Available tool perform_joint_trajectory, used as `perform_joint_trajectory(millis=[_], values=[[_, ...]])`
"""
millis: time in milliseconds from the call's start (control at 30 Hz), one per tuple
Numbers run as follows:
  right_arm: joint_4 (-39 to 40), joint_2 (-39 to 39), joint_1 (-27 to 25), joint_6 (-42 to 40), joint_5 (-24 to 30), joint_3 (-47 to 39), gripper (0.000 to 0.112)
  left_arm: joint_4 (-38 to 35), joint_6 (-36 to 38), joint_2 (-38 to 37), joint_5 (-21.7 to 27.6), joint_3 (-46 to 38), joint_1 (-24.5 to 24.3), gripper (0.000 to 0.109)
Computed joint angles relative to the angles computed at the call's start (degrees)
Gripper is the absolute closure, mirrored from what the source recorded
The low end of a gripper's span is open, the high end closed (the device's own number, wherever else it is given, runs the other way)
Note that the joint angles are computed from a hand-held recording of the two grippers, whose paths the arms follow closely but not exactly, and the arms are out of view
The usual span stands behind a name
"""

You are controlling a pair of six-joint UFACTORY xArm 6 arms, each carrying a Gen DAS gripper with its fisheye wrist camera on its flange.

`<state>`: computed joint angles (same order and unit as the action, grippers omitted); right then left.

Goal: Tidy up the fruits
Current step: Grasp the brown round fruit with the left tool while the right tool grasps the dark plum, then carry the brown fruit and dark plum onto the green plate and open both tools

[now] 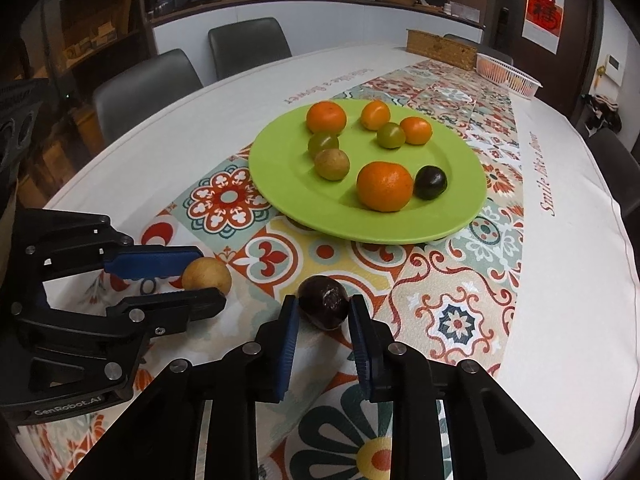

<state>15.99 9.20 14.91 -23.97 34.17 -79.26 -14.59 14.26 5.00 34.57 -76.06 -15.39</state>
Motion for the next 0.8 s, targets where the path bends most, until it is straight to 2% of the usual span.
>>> perform_joint_trajectory(millis=[433,800], values=[[0.4,-6.1,-0.3,0.7,-4.2,4.6,0.086,2.2,-2.5,-3.8,-2.4,1.7,-1.0,0.082],[1.5,-6.3,-0.9,2.5,-5.8,1.8,0.086,5.4,-6.3,-2.0,-3.8,-4.1,-1.0,0.082]])
